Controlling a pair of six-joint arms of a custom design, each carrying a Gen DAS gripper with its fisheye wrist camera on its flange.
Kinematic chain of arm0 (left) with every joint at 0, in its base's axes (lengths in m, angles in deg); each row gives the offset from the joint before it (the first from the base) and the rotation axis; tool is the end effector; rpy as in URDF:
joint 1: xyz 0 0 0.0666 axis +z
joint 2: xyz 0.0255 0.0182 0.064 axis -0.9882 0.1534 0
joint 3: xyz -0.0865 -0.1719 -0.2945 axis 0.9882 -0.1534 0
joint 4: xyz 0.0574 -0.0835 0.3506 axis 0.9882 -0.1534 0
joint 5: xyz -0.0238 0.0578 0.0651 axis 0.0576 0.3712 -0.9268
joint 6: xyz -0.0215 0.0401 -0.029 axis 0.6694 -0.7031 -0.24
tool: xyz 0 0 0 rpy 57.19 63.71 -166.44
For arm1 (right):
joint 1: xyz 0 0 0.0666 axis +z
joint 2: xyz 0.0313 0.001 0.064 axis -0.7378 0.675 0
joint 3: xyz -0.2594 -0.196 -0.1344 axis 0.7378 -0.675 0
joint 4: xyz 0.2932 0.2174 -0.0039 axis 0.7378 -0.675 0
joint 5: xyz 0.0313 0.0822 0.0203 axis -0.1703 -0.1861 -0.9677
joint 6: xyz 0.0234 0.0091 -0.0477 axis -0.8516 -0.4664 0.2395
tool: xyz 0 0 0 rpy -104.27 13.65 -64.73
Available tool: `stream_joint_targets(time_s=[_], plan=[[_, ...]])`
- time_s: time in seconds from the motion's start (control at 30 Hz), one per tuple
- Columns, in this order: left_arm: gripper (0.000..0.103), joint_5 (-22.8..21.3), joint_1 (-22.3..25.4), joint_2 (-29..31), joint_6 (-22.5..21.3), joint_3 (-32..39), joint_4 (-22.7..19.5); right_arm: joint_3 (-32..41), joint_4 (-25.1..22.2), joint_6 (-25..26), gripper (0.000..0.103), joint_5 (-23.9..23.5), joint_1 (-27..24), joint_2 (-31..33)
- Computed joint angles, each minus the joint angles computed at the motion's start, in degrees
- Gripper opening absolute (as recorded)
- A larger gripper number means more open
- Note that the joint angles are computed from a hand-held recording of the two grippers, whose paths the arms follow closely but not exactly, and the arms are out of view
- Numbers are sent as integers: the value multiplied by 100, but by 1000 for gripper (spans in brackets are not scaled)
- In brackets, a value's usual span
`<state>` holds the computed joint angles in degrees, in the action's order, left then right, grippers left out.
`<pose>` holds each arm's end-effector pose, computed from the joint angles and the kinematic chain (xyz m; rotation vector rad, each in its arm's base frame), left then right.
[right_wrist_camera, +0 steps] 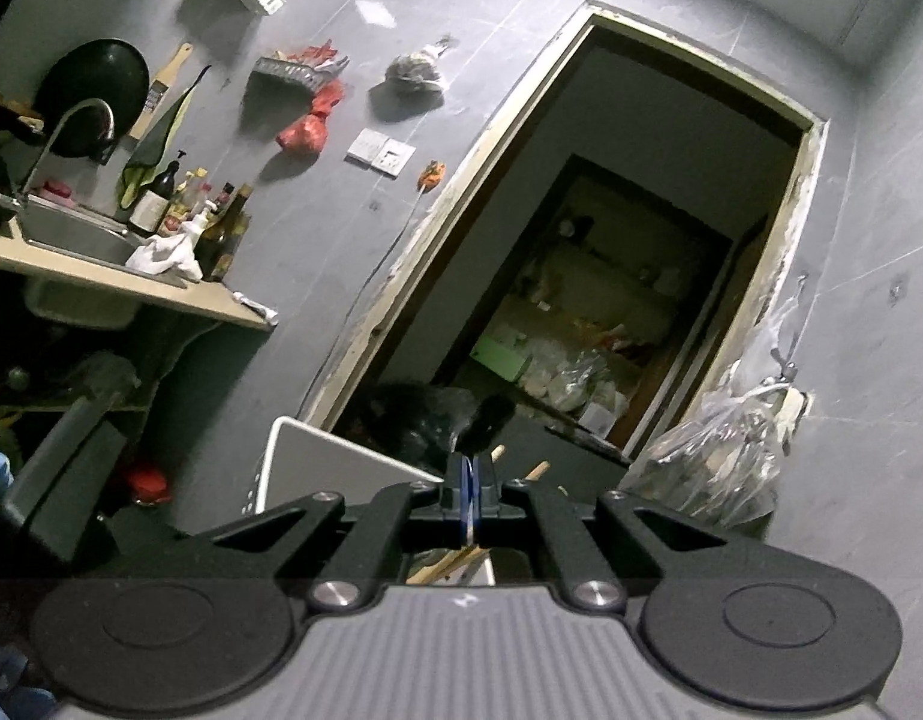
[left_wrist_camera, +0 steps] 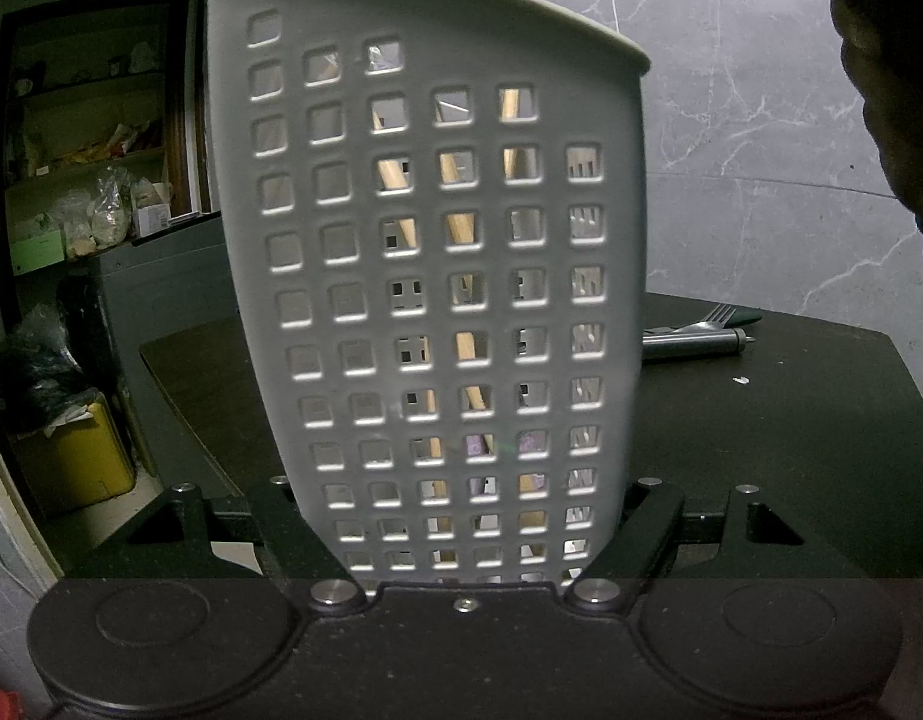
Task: Organize utensils
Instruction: 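Carry the spoon over the white caddy and drop it in with the right gripper, then move the right gripper back down to the utensil pile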
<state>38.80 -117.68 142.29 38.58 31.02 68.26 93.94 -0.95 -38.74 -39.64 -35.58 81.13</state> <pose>0.3590 -0.2574 0.3779 0.4987 1.8694 -0.2167 0.2880 0.0738 0.4961 -0.8666 1.3635 0.0248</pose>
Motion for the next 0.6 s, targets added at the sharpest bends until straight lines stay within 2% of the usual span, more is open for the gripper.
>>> stream_joint_targets(time_s=[0.47, 0.6], plan=[[77, -9, -7, 6, 0, -1, 11, -10, -324, 155, 2, -31, 44, 110], [77, -14, -13, -4, -2, -8, 10, -4, -399, 130, 6, -69, 25, 172]])
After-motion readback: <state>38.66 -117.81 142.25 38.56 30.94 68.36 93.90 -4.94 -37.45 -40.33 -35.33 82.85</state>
